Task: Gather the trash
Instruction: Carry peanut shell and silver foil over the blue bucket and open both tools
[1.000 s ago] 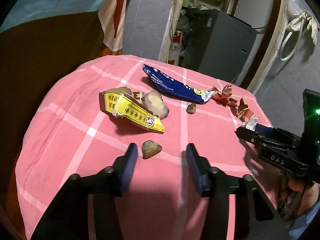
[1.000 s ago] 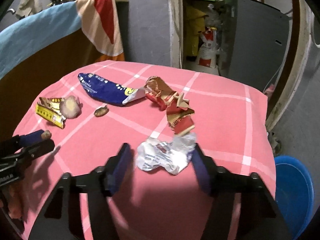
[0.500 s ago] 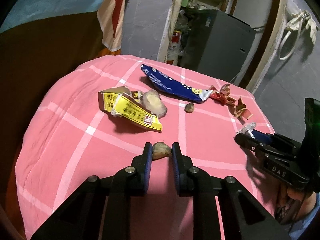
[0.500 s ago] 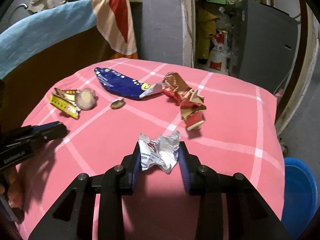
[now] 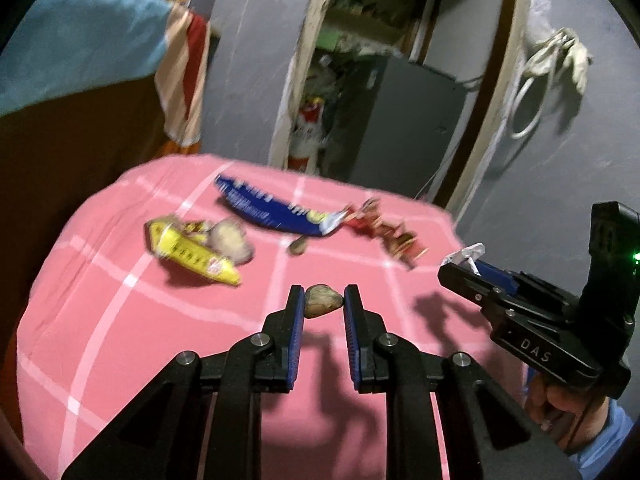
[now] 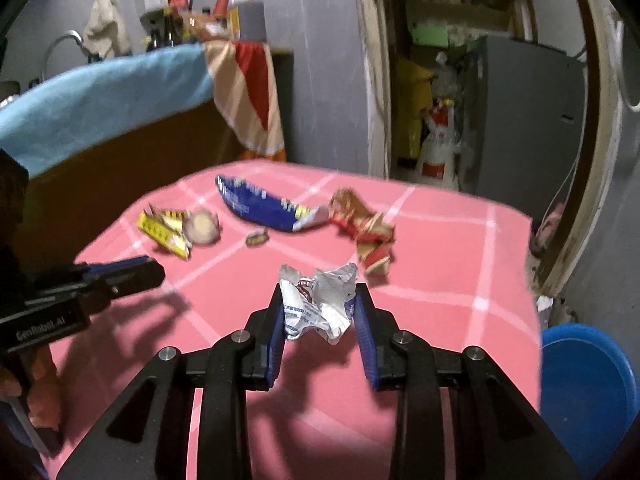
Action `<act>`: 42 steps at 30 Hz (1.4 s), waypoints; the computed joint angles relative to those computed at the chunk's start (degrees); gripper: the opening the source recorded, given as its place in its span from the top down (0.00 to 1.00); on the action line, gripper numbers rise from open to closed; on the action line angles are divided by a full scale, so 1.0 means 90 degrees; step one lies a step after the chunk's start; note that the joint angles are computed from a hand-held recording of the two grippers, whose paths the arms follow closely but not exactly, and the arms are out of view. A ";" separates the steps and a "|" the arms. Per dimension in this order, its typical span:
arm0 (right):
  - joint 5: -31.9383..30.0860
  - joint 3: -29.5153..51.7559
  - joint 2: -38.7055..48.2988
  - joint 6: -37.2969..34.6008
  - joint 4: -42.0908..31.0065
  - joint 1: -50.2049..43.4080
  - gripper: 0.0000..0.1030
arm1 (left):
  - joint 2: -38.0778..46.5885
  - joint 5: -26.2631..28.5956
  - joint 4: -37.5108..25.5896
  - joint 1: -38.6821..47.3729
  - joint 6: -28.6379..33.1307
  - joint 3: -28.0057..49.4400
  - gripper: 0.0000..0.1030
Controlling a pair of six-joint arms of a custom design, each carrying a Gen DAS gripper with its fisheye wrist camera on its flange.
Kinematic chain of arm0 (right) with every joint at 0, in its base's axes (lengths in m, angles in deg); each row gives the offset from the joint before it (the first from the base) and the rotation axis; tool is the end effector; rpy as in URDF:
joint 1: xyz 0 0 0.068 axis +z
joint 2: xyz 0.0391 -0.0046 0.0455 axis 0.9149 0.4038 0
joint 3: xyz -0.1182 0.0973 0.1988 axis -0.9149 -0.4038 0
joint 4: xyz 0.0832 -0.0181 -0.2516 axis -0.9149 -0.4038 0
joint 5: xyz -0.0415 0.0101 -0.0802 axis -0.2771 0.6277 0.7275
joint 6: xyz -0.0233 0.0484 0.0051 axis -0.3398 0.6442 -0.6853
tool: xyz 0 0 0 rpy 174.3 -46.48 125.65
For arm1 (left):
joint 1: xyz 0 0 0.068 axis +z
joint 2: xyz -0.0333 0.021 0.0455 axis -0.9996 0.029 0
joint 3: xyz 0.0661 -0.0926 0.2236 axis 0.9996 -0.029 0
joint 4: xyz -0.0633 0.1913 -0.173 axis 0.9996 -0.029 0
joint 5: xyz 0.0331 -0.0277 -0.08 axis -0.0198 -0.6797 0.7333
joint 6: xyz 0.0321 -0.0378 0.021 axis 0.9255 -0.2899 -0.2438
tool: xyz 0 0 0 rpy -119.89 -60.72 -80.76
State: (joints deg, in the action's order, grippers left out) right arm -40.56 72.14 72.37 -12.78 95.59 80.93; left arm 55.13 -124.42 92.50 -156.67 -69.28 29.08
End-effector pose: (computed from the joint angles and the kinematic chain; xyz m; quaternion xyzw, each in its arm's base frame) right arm 0.2786 0.0958 -0.0152 -0.3906 0.7803 0.2726 0.4053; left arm 0.1295 -0.2466 -0.0118 -0.1978 0.8536 -0.0355 0.4806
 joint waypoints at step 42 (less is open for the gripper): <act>-0.1170 0.0489 0.0221 0.1295 0.1081 -0.4321 0.68 | 0.2816 0.2357 0.1233 0.1093 0.4774 0.5663 0.84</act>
State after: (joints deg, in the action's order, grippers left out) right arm -51.09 76.54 74.36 -1.13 105.32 42.04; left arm 80.47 -103.21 103.60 -146.83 -26.31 80.04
